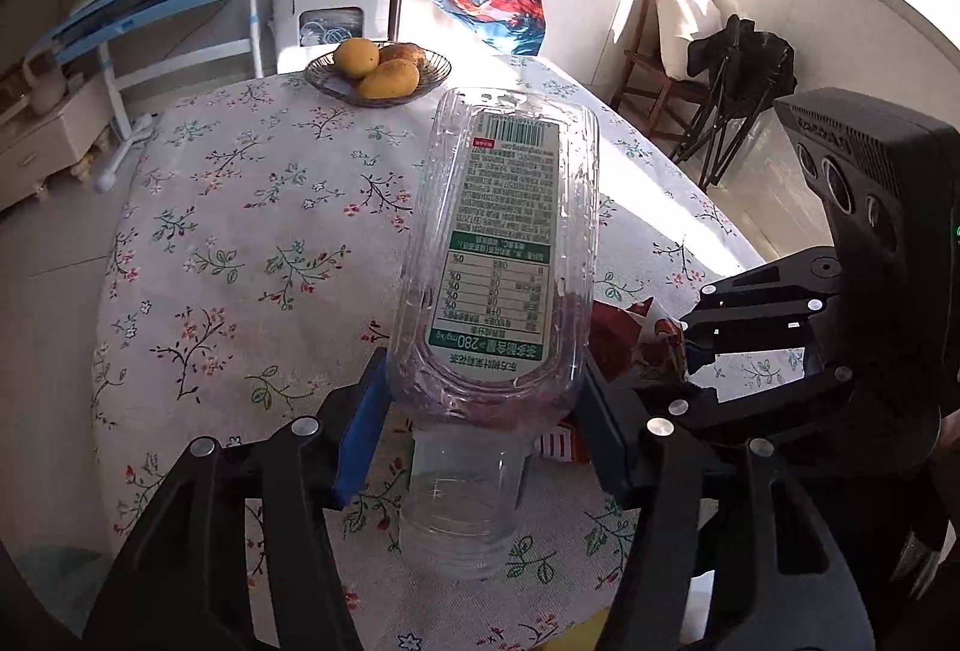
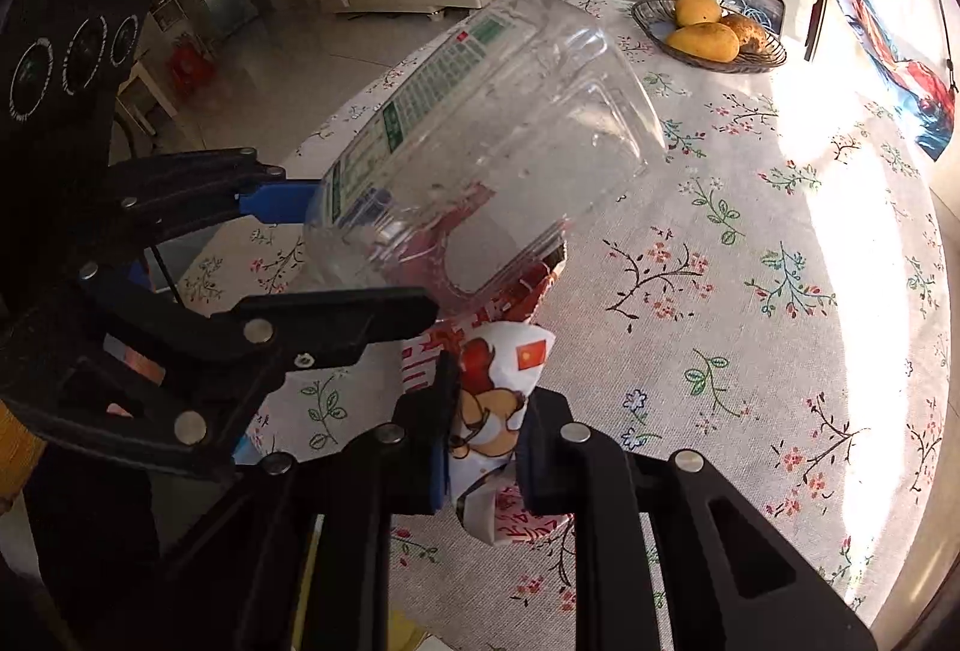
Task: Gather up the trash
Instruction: 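Grasp the clear plastic bottle with the left gripper while the right grasps the red snack bag, then carry the bottle and red snack bag with both grippers over the yellow basin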
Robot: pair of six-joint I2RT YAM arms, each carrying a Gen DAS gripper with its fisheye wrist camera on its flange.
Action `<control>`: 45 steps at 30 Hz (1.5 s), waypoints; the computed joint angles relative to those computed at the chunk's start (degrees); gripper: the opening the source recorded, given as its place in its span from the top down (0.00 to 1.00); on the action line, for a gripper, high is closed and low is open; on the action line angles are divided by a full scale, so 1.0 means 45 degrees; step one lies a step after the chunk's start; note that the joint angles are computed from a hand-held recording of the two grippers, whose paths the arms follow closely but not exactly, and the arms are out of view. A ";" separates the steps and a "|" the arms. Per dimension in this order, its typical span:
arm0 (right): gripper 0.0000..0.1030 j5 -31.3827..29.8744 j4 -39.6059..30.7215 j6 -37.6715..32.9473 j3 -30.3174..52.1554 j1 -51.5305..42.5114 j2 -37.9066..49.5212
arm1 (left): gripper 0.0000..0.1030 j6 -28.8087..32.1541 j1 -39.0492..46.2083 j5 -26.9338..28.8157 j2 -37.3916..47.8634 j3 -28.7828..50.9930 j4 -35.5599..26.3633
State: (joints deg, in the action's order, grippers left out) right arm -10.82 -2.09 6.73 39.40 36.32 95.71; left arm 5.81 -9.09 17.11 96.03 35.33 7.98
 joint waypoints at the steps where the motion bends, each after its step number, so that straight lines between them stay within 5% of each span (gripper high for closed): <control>1: 0.81 0.0019 -0.0007 0.0045 -0.0011 0.0022 -0.0032 | 0.45 -0.0063 0.0082 0.0051 -0.0007 -0.0014 0.0043; 13: 0.81 0.0097 -0.0395 0.0005 -0.0519 -0.1269 -0.0605 | 0.45 -0.0427 0.2146 0.1275 0.0152 0.0102 -0.1118; 16: 0.53 0.0080 -0.0025 0.0376 -0.0822 -0.1382 -0.0848 | 0.45 -0.0330 0.2164 0.0991 0.0482 0.0317 -0.1407; 20: 0.48 -0.0073 0.0377 0.0658 -0.0767 -0.1353 -0.0674 | 0.44 -0.0547 0.1917 0.0799 0.0398 0.0236 -0.1034; 33: 0.45 0.0225 0.0616 0.1110 -0.0558 -0.1104 -0.0075 | 0.32 -0.1479 0.0885 -0.0940 0.0798 0.0411 0.0032; 41: 0.45 -0.1092 0.1071 0.1891 -0.0696 -0.1943 -0.0026 | 0.31 -0.1834 0.0594 -0.1548 0.1008 0.0622 0.0146; 45: 0.54 -0.0919 0.0855 0.1741 -0.0482 -0.1675 0.0271 | 0.46 -0.1745 0.0576 -0.1643 0.1389 0.0867 -0.0059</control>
